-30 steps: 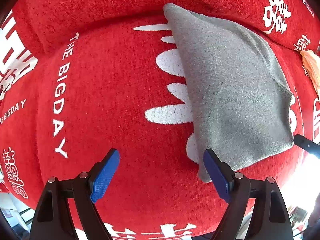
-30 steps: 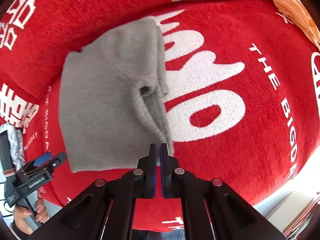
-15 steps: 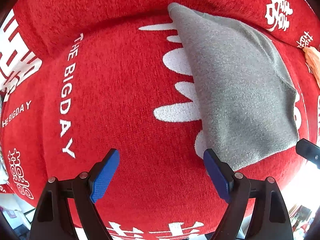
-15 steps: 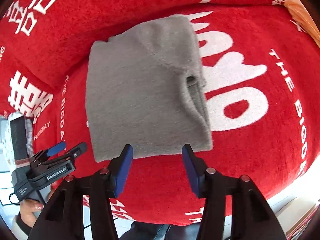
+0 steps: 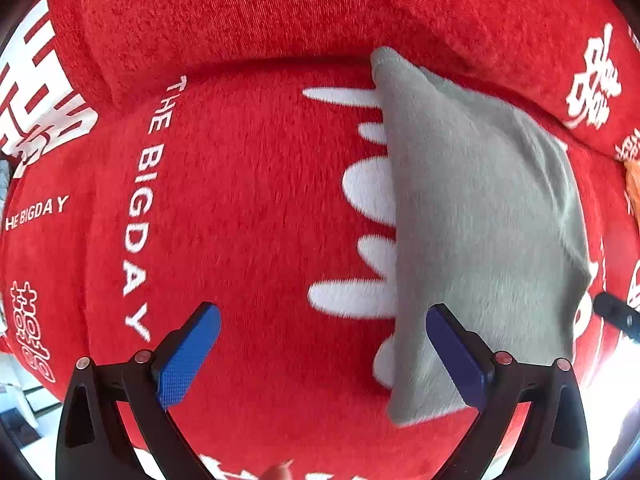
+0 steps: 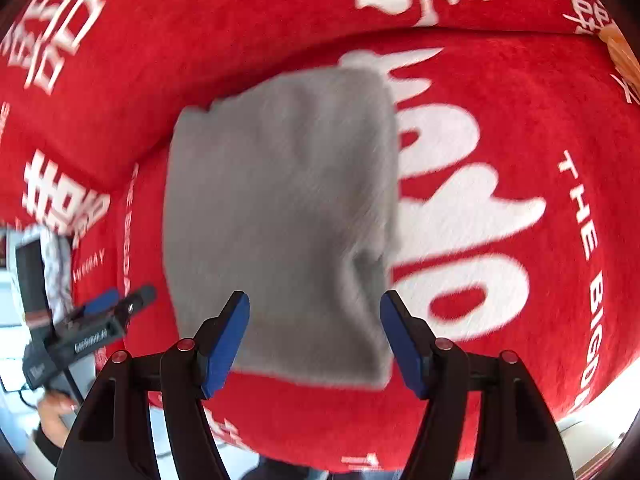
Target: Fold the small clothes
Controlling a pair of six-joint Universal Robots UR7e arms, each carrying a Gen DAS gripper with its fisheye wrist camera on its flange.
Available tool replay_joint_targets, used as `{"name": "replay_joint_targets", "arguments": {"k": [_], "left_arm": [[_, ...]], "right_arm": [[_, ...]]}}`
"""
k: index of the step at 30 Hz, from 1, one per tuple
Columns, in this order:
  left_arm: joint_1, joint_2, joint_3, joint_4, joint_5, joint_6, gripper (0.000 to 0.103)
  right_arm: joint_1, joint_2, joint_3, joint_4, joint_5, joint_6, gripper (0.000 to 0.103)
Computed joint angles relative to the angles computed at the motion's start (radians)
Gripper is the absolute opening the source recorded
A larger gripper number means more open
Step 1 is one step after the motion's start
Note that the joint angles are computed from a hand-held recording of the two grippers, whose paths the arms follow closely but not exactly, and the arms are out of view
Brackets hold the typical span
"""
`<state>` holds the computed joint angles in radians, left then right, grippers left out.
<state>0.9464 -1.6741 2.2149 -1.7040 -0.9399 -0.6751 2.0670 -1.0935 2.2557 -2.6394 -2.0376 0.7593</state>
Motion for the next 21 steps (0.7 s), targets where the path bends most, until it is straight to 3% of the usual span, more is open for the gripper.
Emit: {"name": "replay_joint_targets", "arguments": {"k": [4,5,6,7,9,13,17,21], "left_arm": [[0.029,0.052,-0.022,-0.052,0.014,0.0,0.103],[0.036,0.069,-0.03,-0.067,0.014,0.001,0.103],[0.037,0.077,-0.033,-0.071,0.019,-0.005,0.103],[0.037,0.089,-0.036,-0.077,0.027,-0.011,0.103],[0.035,0.108,-0.041,-0.09,0.032,-0.009,0.103],[0.025,0.138,-0.041,-0.118,0.046,-0.004,0.103],[0.018,0.167,-0.049,-0.127,0.039,-0.009,0.103],[0.007,0.179,-0.054,-0.109,0.043,-0.017,0.103]], "right_arm": [[-0.127,-0.001,0.038,-0.161,0.031,-0.061,0.071],[-0.16,0.005,0.045,-0.199,0.059,-0.073,0.065],[-0.202,0.015,0.049,-0.236,0.101,-0.087,0.055],[-0.223,0.022,0.05,-0.251,0.128,-0.099,0.017],[-0.24,0.035,0.023,-0.217,0.151,-0.143,0.014],[-0.159,0.034,-0.03,-0.116,0.029,-0.261,0.013],[-0.211,0.044,-0.003,-0.114,0.034,-0.271,0.013],[-0.205,0.018,-0.013,-0.06,0.041,-0.243,0.014]]}}
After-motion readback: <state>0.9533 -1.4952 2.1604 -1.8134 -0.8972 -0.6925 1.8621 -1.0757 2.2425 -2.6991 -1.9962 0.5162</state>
